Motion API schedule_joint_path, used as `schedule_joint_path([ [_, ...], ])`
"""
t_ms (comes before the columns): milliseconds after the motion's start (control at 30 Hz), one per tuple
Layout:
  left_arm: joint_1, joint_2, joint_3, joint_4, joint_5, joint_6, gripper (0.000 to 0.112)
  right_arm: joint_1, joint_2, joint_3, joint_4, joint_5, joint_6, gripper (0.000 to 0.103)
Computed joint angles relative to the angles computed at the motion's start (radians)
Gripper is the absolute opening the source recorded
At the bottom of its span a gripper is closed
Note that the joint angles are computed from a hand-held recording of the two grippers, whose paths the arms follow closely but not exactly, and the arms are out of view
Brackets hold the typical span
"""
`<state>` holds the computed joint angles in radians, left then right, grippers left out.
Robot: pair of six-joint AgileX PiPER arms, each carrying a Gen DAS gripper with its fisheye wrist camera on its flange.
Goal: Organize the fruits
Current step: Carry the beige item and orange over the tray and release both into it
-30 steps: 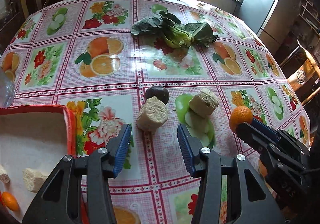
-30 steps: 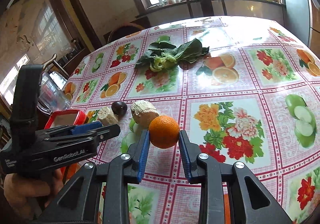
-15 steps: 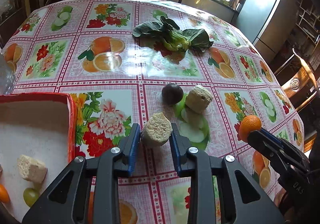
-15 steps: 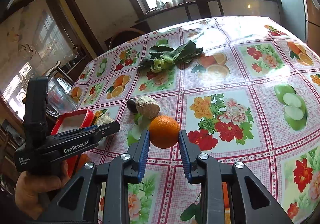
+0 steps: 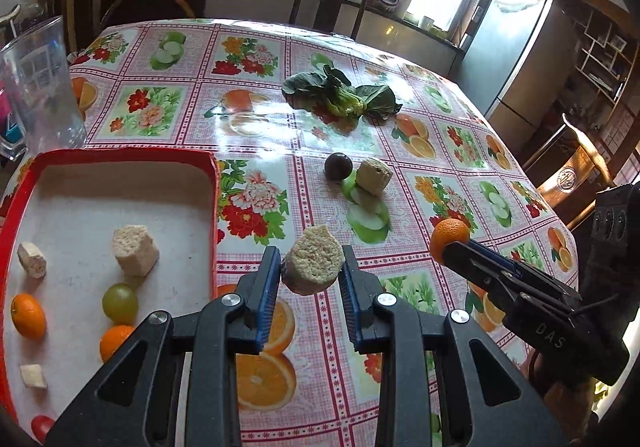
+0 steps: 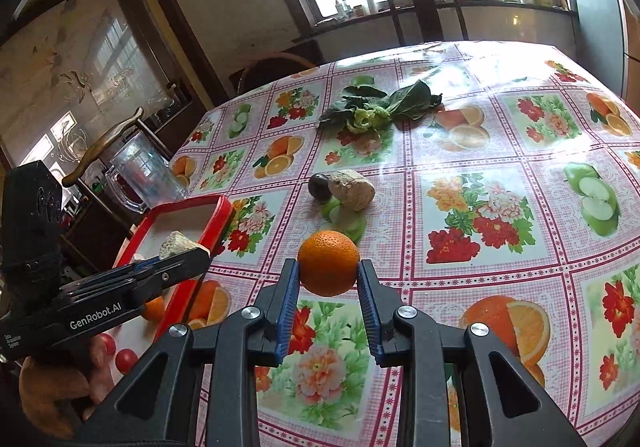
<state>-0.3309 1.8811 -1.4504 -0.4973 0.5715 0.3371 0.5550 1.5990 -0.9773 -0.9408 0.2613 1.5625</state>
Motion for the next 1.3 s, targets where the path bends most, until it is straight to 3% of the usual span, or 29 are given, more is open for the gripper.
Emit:
schedule_joint_path([
  [667,0.186,-0.206,0.273,-0.195,-0.035,0.232,0.027,0.205,0.089,-0.164,0.034,0.122,-0.037,0.03],
  [1300,0.357,-0.207,0.282,-0.3,0.021,0.382,0.027,0.267,0.245,-0.402,0.215,0.202,-0.271,0.03],
])
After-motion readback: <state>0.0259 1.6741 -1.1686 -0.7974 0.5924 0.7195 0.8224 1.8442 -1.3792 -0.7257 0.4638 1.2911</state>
